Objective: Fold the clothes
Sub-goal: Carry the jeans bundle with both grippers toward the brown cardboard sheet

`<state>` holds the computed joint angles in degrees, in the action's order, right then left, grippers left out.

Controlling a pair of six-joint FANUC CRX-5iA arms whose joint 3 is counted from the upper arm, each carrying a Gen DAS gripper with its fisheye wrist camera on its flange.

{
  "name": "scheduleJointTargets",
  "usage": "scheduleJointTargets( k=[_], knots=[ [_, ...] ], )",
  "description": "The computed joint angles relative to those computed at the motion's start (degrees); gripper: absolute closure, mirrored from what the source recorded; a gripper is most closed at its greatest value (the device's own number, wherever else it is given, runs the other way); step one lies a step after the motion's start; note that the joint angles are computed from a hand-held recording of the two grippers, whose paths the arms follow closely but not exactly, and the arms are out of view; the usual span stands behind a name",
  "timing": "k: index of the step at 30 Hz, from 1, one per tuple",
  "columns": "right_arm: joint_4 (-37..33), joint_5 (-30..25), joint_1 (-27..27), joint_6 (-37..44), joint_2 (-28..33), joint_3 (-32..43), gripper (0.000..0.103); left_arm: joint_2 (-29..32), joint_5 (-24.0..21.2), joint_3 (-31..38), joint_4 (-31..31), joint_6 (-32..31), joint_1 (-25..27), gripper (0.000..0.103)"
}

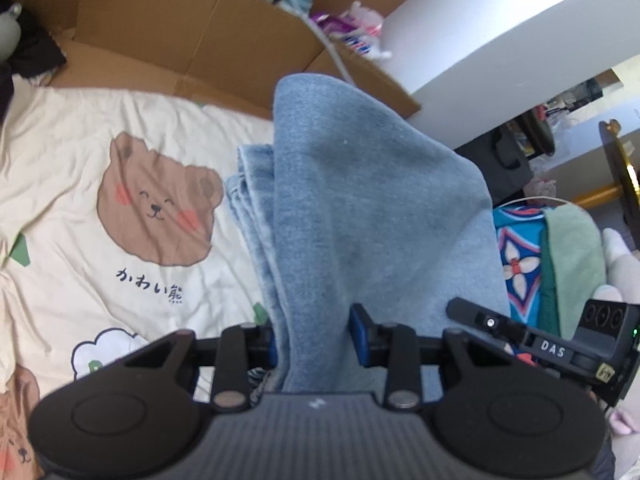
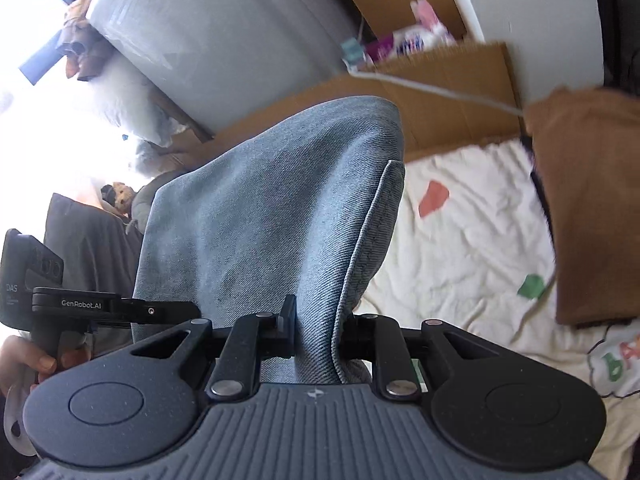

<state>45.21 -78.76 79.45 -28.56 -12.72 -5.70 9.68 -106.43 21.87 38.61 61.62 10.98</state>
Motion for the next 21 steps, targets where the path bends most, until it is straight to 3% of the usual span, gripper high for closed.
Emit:
scheduleJointTargets(
  k=[12,21],
  knots=[
    [2.8,-14.7,6.2,4.1,5.1,15.9,0.084,-0.4,-4.3,9.6,3.9,4.7,-0.3,0.067],
    [5.5,-24.6,12.5,4.1,6.8,21.4,0.084,-5.3,-3.5,5.2,6.5,6.4,-1.1,0.067]
  ],
)
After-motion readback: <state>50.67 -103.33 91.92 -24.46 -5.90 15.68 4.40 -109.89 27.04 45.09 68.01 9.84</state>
